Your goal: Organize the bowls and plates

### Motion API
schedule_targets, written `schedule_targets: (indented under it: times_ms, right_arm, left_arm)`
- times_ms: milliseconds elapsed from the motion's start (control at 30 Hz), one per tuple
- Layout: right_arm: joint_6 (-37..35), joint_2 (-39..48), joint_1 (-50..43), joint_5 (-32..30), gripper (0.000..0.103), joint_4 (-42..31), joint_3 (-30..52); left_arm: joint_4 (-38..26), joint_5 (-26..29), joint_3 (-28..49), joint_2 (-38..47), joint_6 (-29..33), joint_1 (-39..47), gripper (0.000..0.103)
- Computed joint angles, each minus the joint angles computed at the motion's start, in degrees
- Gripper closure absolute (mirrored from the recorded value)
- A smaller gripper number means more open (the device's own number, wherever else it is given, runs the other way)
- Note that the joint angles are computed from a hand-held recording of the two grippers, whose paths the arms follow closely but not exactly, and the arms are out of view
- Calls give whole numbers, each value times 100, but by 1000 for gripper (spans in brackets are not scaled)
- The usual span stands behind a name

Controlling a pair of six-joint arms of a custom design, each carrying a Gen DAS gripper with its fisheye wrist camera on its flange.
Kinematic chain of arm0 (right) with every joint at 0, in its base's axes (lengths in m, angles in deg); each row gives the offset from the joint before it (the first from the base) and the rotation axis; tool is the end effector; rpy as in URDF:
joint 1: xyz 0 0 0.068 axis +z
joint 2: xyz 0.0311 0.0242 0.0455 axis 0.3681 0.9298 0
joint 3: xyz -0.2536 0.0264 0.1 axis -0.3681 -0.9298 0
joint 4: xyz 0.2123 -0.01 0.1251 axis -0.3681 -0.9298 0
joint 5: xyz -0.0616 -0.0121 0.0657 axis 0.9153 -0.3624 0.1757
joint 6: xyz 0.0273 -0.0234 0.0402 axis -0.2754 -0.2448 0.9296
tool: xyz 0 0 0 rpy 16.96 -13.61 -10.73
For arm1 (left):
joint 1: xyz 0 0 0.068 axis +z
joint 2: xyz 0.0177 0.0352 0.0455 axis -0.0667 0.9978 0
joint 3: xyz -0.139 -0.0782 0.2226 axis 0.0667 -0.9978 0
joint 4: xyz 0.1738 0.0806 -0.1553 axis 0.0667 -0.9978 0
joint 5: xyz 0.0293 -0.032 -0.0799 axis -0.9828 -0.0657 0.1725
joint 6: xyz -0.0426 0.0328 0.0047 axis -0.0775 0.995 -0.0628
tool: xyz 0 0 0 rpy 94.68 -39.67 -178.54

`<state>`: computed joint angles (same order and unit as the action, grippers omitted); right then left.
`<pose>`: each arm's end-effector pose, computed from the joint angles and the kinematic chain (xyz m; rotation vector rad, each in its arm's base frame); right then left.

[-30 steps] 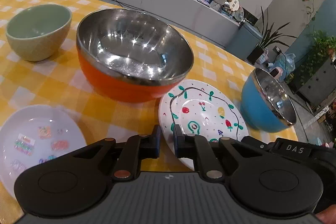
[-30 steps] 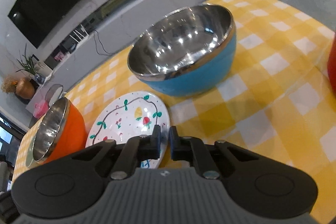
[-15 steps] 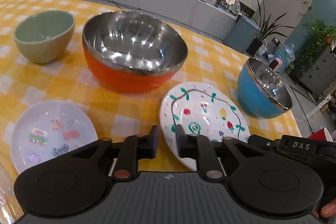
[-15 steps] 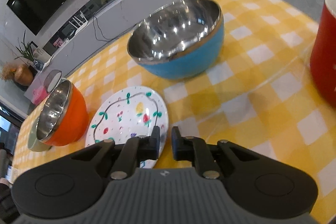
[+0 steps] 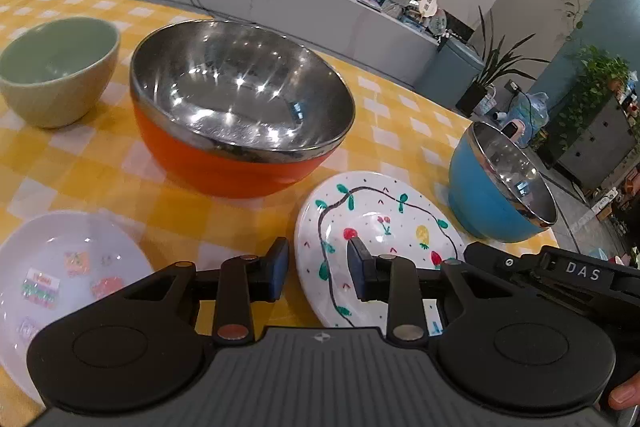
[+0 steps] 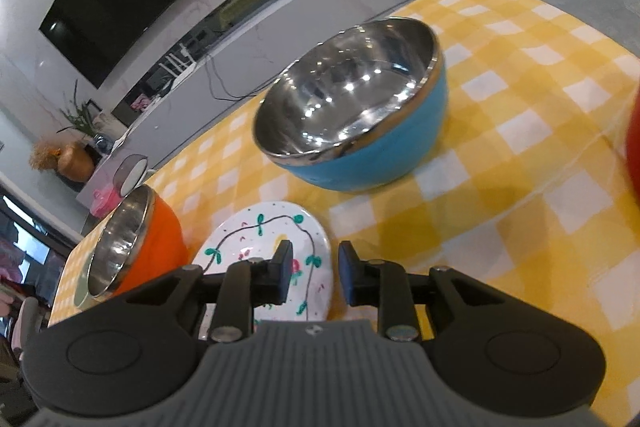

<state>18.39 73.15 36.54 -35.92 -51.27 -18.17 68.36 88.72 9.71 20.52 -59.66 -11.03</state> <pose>0.2337 0.0730 0.1006 0.1506 2.3817 0.7211 0.1890 -0.0253 0.1124 -0.4383 2.2981 -0.3740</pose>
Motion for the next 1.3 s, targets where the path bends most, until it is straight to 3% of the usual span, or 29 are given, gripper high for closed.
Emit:
schedule_targets:
  times_ms: [267,533,700,1100,1300]
  right_arm:
    - [-5,381,-32,-35,80,423,-10]
    - [92,454,99,193,95,651,-111]
    - [290,353,-4,29,96,431,-92]
    - [570,-391,-134,-348,97,-319,-236]
    - [670,-1019,-117,-502,97,-500,-496]
  left_arm:
    - [503,-142,-121,230,-69,-73,74]
    - [392,-197,-108,182,-55,9,88]
    - [347,-318,-164,23,34,-44,88]
    - [-850,-683,-135,-1374,-59,-388,88]
    - [-1888,-910,-180,-2542,-163,-531,88]
